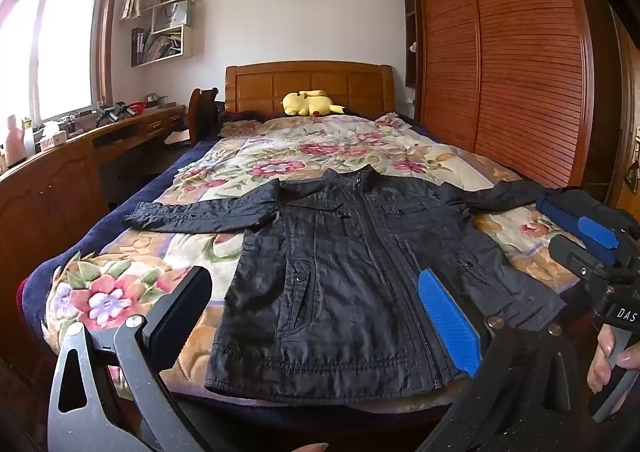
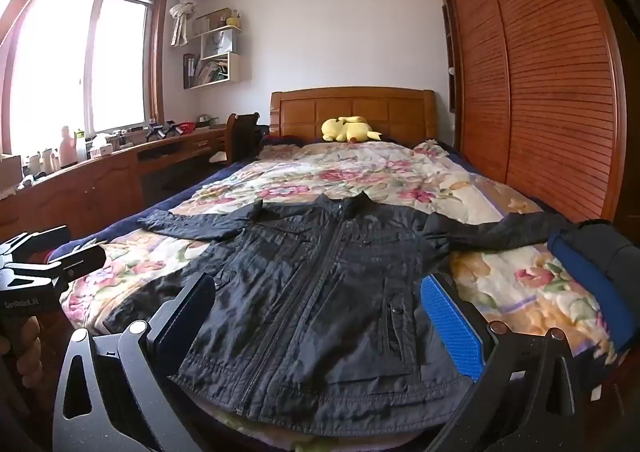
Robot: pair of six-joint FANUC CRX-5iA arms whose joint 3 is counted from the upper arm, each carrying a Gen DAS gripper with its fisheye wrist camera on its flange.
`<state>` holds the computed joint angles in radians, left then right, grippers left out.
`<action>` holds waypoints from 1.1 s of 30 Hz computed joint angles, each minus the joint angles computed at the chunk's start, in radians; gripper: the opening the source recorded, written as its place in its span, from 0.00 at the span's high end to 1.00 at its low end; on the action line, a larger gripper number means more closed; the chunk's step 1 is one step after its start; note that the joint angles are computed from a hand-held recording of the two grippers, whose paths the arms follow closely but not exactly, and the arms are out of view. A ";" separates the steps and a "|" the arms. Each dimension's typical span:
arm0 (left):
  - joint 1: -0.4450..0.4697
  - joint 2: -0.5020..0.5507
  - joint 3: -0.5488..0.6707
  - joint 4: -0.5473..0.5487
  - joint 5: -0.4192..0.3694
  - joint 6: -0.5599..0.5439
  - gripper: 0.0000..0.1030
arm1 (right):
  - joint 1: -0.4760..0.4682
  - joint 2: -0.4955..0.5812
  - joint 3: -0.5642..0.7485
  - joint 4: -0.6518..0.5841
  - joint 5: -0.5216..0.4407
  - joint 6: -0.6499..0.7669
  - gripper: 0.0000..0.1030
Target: Fold large clothes
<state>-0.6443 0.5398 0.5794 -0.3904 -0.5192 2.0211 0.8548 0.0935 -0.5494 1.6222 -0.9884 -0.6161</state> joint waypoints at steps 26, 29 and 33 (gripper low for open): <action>-0.004 0.005 0.011 0.016 -0.002 -0.002 0.00 | -0.006 0.002 -0.005 0.014 0.007 -0.035 0.01; -0.004 0.004 0.008 0.017 0.002 -0.002 0.00 | -0.007 0.001 -0.008 0.016 0.009 -0.037 0.01; -0.004 0.002 0.007 0.022 0.007 -0.006 0.00 | -0.006 0.001 -0.007 0.015 0.008 -0.036 0.01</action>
<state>-0.6486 0.5417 0.5862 -0.3688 -0.5125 2.0150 0.8489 0.0949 -0.5567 1.6376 -0.9804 -0.6521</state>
